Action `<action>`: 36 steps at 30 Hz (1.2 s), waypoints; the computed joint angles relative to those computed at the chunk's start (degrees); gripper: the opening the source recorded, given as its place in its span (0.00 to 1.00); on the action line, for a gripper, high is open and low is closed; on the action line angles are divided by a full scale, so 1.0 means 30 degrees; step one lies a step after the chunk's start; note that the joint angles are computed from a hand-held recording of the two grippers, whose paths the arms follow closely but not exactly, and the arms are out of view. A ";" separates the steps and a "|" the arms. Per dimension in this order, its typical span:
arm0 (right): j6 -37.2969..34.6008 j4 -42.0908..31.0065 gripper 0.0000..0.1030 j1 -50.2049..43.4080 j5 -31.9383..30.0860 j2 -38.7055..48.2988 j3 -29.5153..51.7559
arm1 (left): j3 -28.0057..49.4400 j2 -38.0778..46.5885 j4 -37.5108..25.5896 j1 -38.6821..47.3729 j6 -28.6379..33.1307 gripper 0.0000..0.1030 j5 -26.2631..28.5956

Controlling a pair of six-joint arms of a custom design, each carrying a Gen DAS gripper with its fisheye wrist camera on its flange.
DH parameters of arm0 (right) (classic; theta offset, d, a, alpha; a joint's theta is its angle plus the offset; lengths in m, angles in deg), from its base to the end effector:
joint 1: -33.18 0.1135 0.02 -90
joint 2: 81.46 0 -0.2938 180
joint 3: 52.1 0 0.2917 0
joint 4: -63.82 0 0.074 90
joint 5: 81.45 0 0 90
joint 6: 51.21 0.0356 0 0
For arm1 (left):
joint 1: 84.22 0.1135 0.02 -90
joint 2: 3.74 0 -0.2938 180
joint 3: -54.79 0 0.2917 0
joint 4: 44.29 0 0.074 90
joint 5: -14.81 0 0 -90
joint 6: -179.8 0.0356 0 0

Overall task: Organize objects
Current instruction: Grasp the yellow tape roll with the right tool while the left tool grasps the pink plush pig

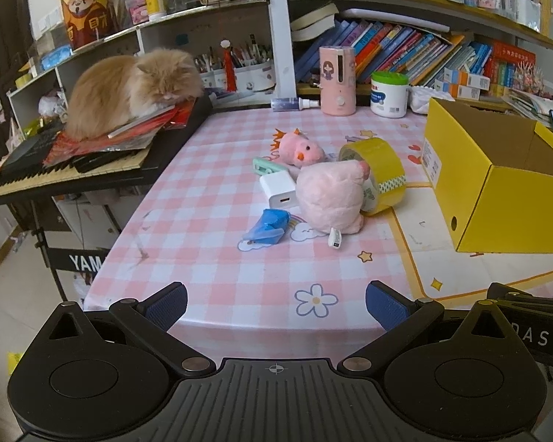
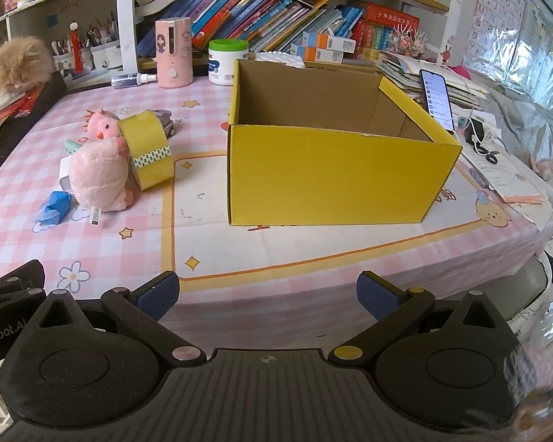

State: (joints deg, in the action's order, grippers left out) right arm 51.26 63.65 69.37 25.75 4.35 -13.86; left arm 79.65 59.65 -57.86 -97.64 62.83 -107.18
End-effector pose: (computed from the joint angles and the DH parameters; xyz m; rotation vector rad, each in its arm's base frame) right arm 0.2225 0.1497 0.1113 -0.3489 2.3306 0.0504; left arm 0.1800 -0.0236 0.1123 -0.5001 2.2753 0.3489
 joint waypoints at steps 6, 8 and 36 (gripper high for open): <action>-0.0095 0.0277 1.00 0.0066 -0.0503 -0.0329 -0.0150 | -0.0479 -0.1027 -0.0040 0.1018 0.0323 1.00 0.0853; -0.0094 0.0365 1.00 0.0096 -0.0801 -0.0412 -0.0174 | -0.0634 -0.1307 -0.0049 0.1349 0.0281 1.00 0.1059; -0.2301 0.3054 0.59 0.0223 -0.5104 0.2407 0.2717 | -0.0128 0.2256 0.4050 0.6314 0.2190 1.00 0.4368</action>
State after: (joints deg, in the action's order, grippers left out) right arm 44.36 72.81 70.04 10.44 11.57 -5.71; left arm 79.27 66.42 -45.71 -78.70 69.40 -94.08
